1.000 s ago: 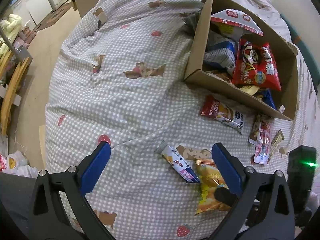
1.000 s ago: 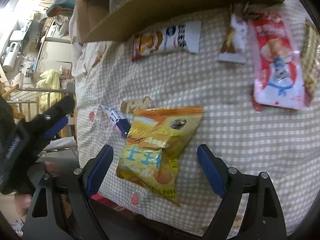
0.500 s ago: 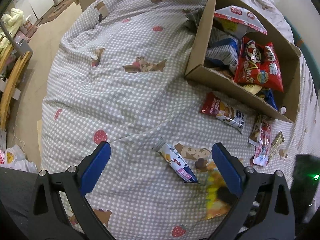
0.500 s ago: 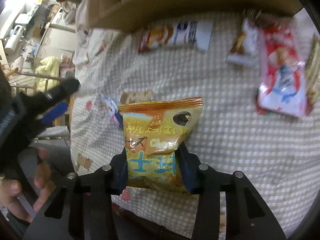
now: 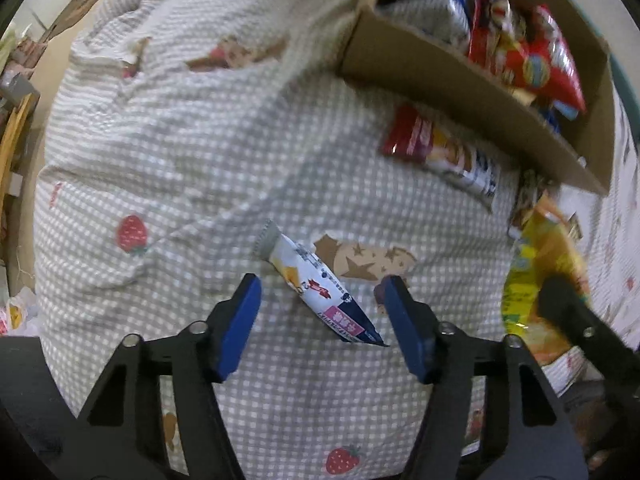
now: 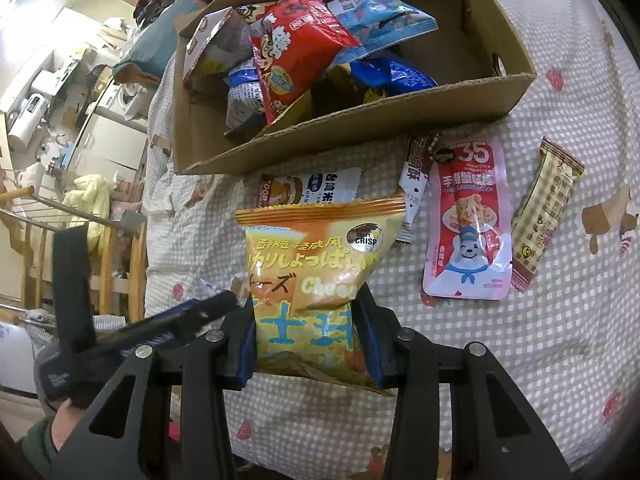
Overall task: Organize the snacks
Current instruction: 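Grasp yellow chip bag with right tool while left tool grasps white stick packet, then carry both packets into the box and open both tools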
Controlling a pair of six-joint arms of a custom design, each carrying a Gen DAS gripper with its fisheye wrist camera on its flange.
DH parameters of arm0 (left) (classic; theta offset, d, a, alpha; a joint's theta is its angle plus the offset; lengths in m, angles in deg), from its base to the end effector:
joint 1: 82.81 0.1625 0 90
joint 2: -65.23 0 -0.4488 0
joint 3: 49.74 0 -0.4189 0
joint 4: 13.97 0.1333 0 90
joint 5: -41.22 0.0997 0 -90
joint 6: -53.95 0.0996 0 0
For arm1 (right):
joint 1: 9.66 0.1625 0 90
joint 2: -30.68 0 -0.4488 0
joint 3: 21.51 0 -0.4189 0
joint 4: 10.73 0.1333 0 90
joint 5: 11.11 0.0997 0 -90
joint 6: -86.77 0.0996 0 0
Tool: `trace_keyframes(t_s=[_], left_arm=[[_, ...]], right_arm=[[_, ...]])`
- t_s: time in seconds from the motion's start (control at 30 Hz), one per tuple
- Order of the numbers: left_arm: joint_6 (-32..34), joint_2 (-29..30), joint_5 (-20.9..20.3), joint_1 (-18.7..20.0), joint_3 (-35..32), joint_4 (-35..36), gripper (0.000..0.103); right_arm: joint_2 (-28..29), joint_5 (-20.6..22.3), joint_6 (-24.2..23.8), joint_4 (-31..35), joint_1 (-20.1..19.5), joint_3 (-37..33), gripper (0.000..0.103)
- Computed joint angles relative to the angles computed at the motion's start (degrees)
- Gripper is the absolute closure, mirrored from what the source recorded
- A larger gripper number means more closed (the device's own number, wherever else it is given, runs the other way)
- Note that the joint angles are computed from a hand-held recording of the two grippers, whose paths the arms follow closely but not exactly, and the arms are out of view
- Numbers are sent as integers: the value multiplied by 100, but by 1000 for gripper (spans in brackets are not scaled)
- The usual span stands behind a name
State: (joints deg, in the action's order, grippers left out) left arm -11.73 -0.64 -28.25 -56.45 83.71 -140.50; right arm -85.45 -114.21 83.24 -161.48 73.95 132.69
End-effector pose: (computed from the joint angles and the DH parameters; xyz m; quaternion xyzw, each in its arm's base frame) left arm -0.2663 -0.3197 0.0535 0.0308 0.9488 -0.0425 0.3115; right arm 0.0809 -0.2722 0.2561 -0.0467 -0.9732 0.1849 0.1283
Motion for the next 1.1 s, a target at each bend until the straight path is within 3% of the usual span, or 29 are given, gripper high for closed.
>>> trace_keyframes(t_s=[0.1, 0.17, 0.23, 0.43, 0.77, 1.1], left_arm=[[95, 162, -2, 56, -58, 86, 56], [65, 203, 6, 106, -84, 191, 78], [98, 190, -5, 138, -117, 292, 89], [279, -40, 330, -107, -85, 336, 89], [455, -537, 932, -847, 54, 66, 89], [1058, -504, 1306, -652, -406, -172, 89]], right_arm=[[6, -44, 72, 3, 39, 6, 59], [50, -61, 93, -58, 59, 26, 59], [110, -57, 102, -119, 63, 22, 59], [68, -33, 83, -91, 86, 16, 59], [-275, 20, 25, 93, 199, 12, 59], [-500, 71, -181, 52, 502, -285, 59]])
